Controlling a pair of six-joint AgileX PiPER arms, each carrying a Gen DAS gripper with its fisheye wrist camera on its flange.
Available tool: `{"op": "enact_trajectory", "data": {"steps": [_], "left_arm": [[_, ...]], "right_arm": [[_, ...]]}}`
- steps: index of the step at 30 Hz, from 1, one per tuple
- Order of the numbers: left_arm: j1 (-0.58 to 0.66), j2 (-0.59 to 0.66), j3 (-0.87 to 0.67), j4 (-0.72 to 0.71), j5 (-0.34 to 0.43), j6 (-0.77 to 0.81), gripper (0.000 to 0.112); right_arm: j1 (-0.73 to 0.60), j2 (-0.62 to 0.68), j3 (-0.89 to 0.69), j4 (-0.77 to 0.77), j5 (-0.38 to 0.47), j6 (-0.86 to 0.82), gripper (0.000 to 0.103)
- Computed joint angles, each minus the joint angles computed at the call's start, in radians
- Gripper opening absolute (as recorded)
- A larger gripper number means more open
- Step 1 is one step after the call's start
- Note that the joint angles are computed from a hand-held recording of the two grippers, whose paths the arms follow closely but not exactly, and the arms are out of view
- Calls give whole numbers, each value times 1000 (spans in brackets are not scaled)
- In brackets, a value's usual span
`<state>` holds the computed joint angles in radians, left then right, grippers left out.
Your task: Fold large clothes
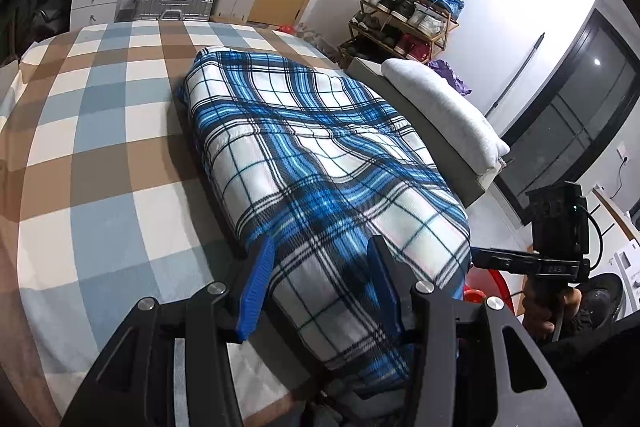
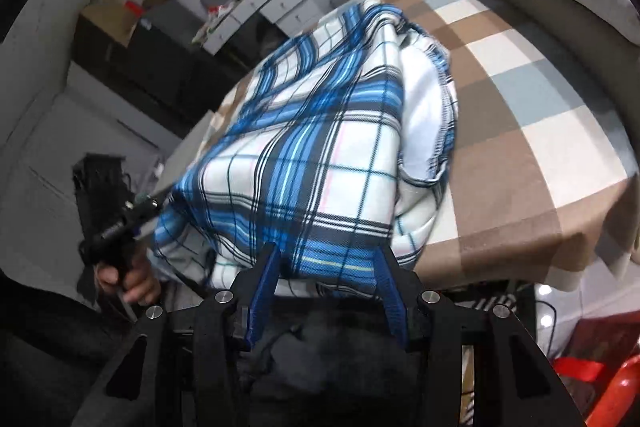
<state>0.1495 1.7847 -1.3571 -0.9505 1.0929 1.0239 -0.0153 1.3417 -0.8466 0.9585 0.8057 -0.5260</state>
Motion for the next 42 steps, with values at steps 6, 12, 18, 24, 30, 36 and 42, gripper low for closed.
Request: {"op": "enact_trajectory", "data": {"steps": [6, 12, 18, 24, 30, 36, 42], "left_arm": [[23, -49, 72, -18, 18, 44, 42], [12, -89, 80, -1, 23, 63, 42], [-41, -64, 57, 25, 34, 70, 42], [-150, -55, 30, 30, 20, 108, 42], [-205, -45, 100, 164, -56, 90, 42], [-172, -40, 102, 143, -20, 102, 42], [-179, -65, 151, 124, -52, 124, 42]], "right_arm": [[115, 74, -105, -136, -96, 84, 14], [80, -120, -147, -16, -75, -147, 5], [69, 39, -120, -381, -27, 82, 5], [73, 73, -138, -358, -41, 58, 4], [27, 28, -105, -403, -14, 67, 14], [42, -72, -151, -355, -110, 65, 34], [269, 132, -223, -321, -315, 107, 48]]}}
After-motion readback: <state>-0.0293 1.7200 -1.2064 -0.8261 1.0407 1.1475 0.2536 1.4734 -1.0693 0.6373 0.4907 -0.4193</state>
